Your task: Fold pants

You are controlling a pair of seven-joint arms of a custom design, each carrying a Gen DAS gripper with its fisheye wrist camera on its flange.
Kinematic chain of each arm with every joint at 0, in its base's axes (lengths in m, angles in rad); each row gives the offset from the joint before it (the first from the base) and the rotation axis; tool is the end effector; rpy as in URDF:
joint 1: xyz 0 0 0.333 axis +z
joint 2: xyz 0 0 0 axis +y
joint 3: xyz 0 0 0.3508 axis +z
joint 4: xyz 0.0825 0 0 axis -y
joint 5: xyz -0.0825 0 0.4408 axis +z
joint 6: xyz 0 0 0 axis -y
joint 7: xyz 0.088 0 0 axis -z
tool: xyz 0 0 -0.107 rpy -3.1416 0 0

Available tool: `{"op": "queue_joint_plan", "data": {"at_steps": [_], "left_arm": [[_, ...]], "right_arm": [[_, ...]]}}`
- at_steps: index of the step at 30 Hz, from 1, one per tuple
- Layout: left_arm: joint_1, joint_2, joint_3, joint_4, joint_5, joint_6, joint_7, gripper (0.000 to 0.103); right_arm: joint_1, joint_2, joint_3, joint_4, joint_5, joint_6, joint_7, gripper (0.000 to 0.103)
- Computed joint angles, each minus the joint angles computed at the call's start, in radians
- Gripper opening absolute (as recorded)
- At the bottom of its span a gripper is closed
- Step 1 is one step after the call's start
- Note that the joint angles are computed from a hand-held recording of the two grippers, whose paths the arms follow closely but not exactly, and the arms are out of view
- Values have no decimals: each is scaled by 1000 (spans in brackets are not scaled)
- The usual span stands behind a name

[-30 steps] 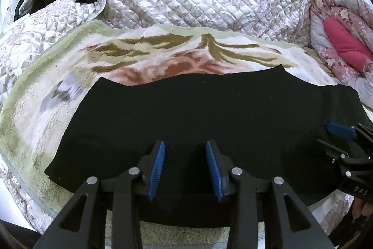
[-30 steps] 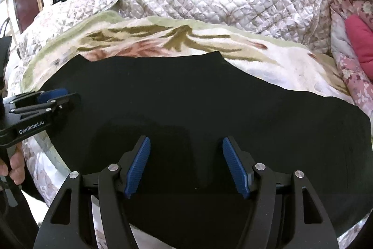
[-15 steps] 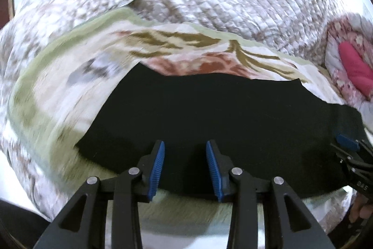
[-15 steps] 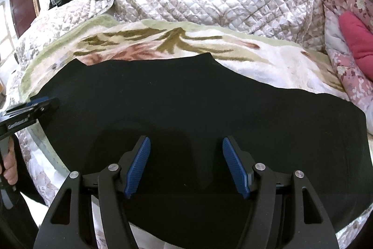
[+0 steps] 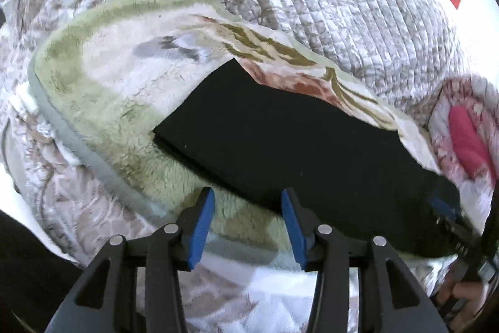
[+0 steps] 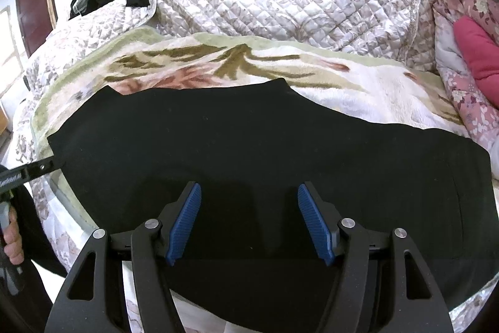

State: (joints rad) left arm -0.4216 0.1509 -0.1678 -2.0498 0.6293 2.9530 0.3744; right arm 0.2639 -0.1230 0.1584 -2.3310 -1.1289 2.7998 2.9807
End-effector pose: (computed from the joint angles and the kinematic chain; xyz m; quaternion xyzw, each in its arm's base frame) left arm 0.5365 -0.4008 0.4485 -0.6667 0.6376 -0.3679 0.1163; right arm 0.4921 0.2691 0.4323 -0.6453 0.6473 -0.2919 0.2818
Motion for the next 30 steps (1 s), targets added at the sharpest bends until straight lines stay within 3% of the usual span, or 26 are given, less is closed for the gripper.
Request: {"op": "queue_joint_plan", "data": {"at_steps": [4, 9, 12, 14, 20, 25, 30], "left_arm": [[-17, 40, 39, 42, 41, 23, -76, 47], [-44, 80, 74, 103, 115, -13, -128, 47], [-42, 94, 65, 137, 115, -72, -108, 24], [-14, 95, 37, 138, 52, -70, -49, 9], [-25, 97, 18, 200, 37, -28, 89, 8], [7, 181, -111, 339, -143, -3, 447, 8], [61, 328, -319, 495, -329, -53, 834, 8]], "right_arm": [[-1, -1, -1, -1, 4, 8, 1, 65], [-5, 0, 0, 3, -18, 21, 33, 65], [-10, -8, -1, -2, -38, 31, 58, 65], [-15, -17, 1, -6, -56, 35, 85, 65], [-47, -66, 7, -35, -124, 46, 211, 65], [-85, -126, 14, -76, -171, 43, 346, 65], [-117, -180, 18, -120, -141, 25, 395, 65]]}}
